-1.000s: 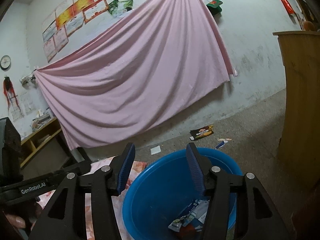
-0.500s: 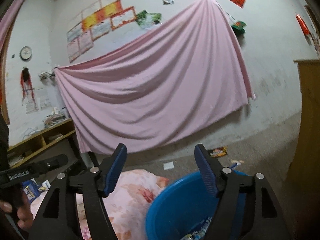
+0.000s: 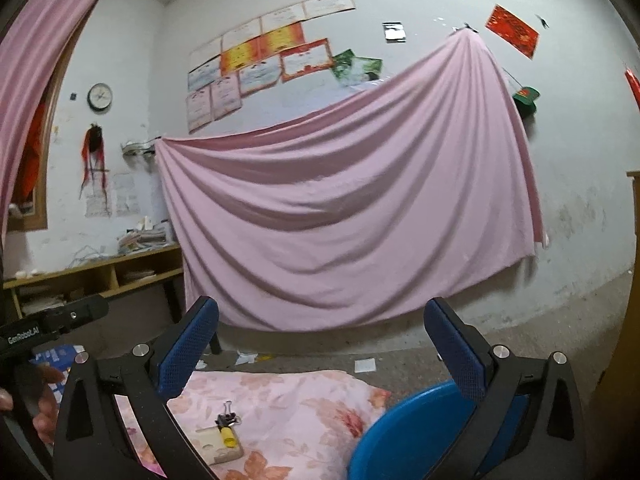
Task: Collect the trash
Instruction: 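Move both tools back over the bed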
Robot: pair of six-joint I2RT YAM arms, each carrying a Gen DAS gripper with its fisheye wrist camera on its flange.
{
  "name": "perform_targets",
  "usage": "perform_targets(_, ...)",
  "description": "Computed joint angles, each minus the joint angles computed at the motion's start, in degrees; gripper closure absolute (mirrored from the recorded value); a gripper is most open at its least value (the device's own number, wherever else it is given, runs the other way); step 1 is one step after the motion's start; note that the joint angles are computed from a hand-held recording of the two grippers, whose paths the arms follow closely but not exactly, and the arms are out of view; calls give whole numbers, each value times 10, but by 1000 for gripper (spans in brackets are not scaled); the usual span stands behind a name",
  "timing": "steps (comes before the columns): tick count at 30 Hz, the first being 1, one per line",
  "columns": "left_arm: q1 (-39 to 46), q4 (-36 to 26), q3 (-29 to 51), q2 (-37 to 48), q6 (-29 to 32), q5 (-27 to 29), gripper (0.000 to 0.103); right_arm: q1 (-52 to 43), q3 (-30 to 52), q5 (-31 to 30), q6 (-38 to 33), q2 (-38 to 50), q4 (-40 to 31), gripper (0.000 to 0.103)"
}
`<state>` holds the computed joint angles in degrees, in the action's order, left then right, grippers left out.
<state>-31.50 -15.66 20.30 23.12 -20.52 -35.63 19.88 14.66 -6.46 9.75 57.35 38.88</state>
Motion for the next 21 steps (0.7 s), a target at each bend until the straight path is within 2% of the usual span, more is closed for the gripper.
perform_targets(9,25,-23,-42,-81,26,-3,2,107,6,93,-70,61,53,0)
perform_targets(15,99,-33,-65,-97,39,64,2,153,23,133,-102,118,68,0)
perform_targets(21,176,-28,-74,-53,51,147,2,161,57,119,-104,161,23,0)
